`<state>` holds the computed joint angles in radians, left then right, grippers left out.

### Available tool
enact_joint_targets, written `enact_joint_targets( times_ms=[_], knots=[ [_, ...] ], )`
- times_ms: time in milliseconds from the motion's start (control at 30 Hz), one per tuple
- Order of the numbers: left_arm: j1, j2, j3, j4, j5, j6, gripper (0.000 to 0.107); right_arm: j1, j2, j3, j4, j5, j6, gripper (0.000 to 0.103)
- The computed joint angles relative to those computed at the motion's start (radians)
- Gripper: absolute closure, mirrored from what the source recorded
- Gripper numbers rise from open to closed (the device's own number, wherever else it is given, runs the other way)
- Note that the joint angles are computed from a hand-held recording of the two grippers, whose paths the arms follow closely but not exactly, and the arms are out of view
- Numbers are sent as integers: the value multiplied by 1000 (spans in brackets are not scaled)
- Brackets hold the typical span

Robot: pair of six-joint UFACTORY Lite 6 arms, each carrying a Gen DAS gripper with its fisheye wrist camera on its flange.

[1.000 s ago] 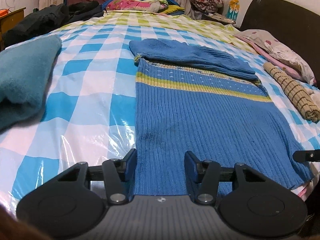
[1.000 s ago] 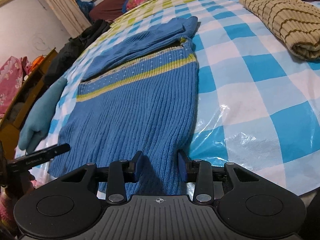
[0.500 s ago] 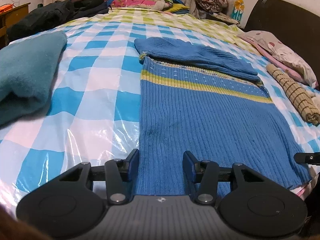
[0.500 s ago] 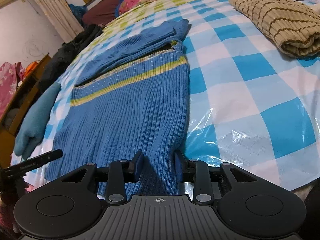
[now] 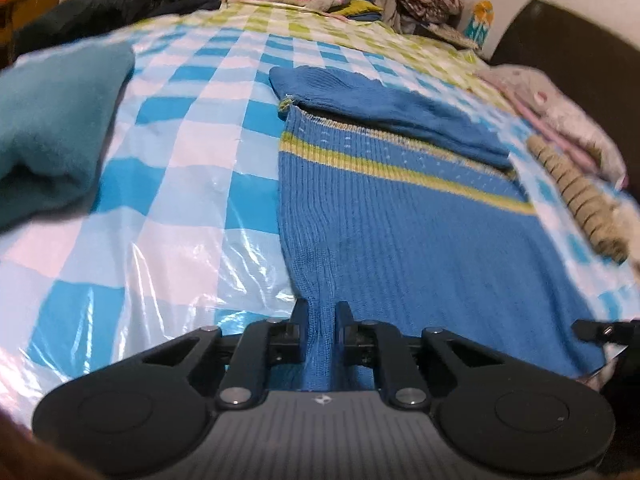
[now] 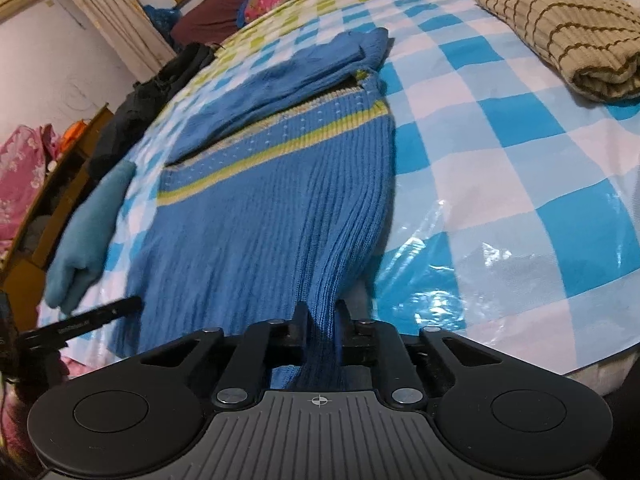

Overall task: Fold small clothes
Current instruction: 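Close both grippers on the sweater hem, then lift the hem with both grippers and fold it over toward the collar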

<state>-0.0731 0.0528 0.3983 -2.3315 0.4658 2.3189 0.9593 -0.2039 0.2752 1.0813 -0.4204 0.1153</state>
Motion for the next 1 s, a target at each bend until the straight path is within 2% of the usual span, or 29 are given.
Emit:
enact_joint_targets(
  times_ms=[133, 267, 400, 467, 633, 700, 867, 1000],
  knots=[
    [46, -13, 21, 151, 58, -174, 90, -45, -45, -20, -234, -31, 248, 92],
    [98, 9, 103, 277, 171, -344, 90, -122, -63, -22, -482, -116, 476, 92],
    [117, 106, 257, 272, 274, -420, 92, -262, -17, 29, -703, -206, 622, 92],
    [105, 169, 353, 249, 288, -432, 92, -358, 36, 73, -834, -265, 714, 92],
    [60, 374, 654, 179, 256, -443, 93, -569, 255, 255, -1078, -385, 887, 93],
    [46, 428, 739, 205, 198, -469, 93, -626, 340, 348, -1121, -359, 903, 93],
    [20, 400, 669, 231, 119, -364, 92, -653, 419, 426, -1187, -324, 891, 93],
    [19, 328, 545, 280, 112, -307, 91, -646, 458, 437, -1184, -342, 914, 93]
  ],
)
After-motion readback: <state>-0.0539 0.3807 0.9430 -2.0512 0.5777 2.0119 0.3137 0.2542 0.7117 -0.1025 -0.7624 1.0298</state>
